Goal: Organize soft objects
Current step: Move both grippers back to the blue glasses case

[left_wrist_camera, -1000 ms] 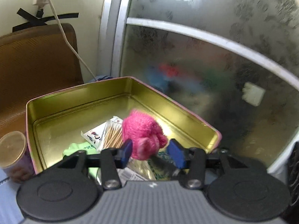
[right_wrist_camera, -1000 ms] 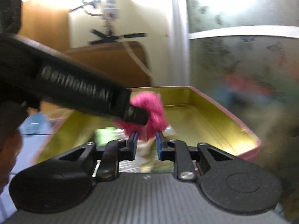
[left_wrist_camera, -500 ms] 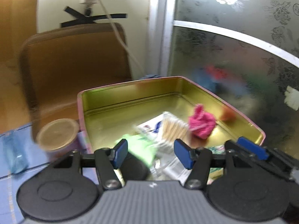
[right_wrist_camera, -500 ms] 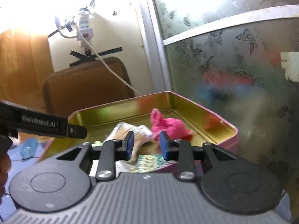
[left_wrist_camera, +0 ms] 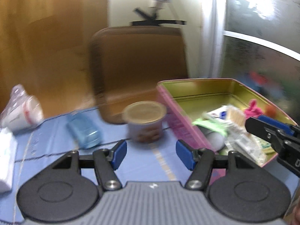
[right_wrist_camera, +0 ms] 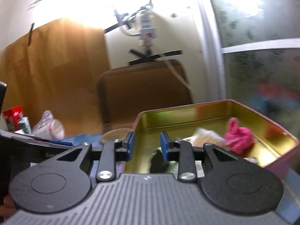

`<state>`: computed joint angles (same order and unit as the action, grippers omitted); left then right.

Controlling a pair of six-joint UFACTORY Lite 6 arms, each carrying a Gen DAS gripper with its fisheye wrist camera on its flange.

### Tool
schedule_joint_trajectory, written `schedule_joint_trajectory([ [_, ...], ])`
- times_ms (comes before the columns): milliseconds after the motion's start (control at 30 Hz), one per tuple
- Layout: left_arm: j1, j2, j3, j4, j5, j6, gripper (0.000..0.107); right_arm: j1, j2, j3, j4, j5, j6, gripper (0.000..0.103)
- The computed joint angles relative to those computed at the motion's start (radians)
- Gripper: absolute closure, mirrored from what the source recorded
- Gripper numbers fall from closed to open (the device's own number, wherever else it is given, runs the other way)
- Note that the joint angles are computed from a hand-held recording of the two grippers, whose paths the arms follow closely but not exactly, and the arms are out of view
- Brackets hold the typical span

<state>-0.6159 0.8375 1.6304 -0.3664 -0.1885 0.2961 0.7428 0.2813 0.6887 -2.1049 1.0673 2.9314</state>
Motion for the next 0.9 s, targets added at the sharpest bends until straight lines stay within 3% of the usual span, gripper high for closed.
schedule_joint_trajectory([
  [233, 0.147, -0.012, -0.078, 0.21, -0.029, -0.253, 0.047, 0.043, 0.125, 0.19, 0.012, -0.085, -0.127, 0.07],
  [400, 0.249, 0.036, -0.081, 0.234, -0.043, -0.303, 0.047, 0.042, 0.228, 0.334, -0.002, -0.174, -0.197, 0.07],
  [600, 0.335, 0.104, -0.102, 0.011, -0.15, -0.084, 0.047, 0.02, 0.387, 0.528, -0.038, -0.301, -0.257, 0.07],
  [700, 0.37, 0.114, -0.083, 0.055, -0.13, -0.146, 0.046, -0.003, 0.482, 0.646, -0.028, -0.376, -0.306, 0.069],
  [900, 0.343, 0.137, -0.041, -0.157, -0.113, 0.091, 0.037, -0.038, 0.612, 0.78, 0.0, -0.503, -0.303, 0.066],
])
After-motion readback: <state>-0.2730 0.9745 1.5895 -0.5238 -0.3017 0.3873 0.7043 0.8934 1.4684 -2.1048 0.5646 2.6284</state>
